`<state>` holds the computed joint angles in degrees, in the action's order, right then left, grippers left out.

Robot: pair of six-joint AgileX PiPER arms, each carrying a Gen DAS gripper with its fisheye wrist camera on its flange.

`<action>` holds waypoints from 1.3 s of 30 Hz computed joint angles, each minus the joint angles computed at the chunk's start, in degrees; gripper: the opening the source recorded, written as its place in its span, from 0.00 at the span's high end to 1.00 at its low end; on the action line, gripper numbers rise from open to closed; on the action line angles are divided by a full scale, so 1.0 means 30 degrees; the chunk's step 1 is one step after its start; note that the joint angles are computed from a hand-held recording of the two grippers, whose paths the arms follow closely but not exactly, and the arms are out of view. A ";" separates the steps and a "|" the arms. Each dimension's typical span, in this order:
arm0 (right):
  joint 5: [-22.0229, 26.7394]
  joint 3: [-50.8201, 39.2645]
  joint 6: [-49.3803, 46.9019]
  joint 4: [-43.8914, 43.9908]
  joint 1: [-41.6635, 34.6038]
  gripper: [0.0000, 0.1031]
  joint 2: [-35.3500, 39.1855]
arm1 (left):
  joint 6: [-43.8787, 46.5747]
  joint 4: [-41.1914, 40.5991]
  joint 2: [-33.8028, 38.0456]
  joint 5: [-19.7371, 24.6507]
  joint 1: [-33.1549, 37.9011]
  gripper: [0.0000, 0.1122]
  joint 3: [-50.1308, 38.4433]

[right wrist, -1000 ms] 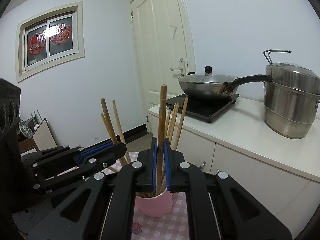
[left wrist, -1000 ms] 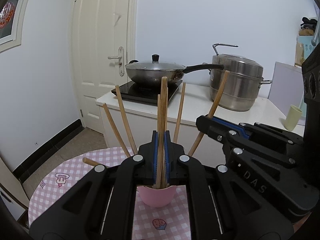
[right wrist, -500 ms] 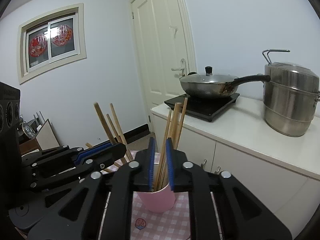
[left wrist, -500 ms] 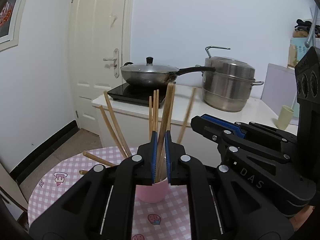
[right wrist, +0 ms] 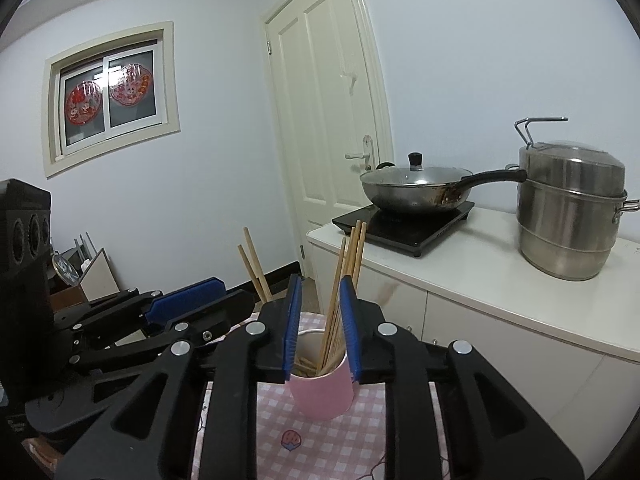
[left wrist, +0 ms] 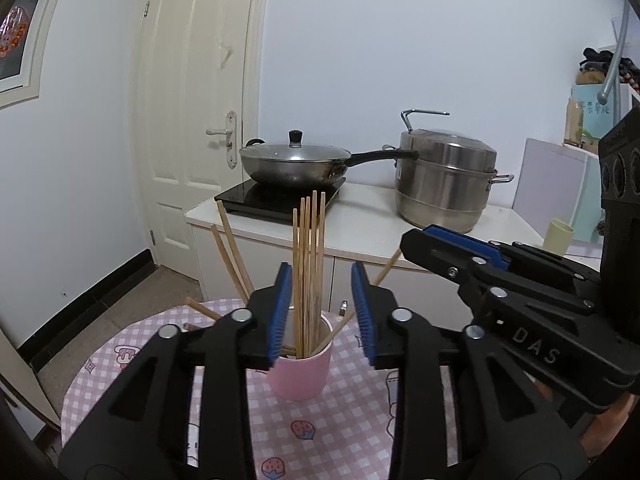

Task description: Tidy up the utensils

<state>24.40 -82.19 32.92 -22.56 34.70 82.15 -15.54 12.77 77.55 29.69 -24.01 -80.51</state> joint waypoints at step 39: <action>0.6847 0.7331 1.9467 -1.8630 0.9545 0.14 -0.3525 | -1.8720 2.1554 -1.0068 0.8505 -0.9711 0.20 1.0886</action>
<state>44.94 -60.20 91.33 -78.45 63.34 71.57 -71.70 77.43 47.35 55.21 -53.15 -47.85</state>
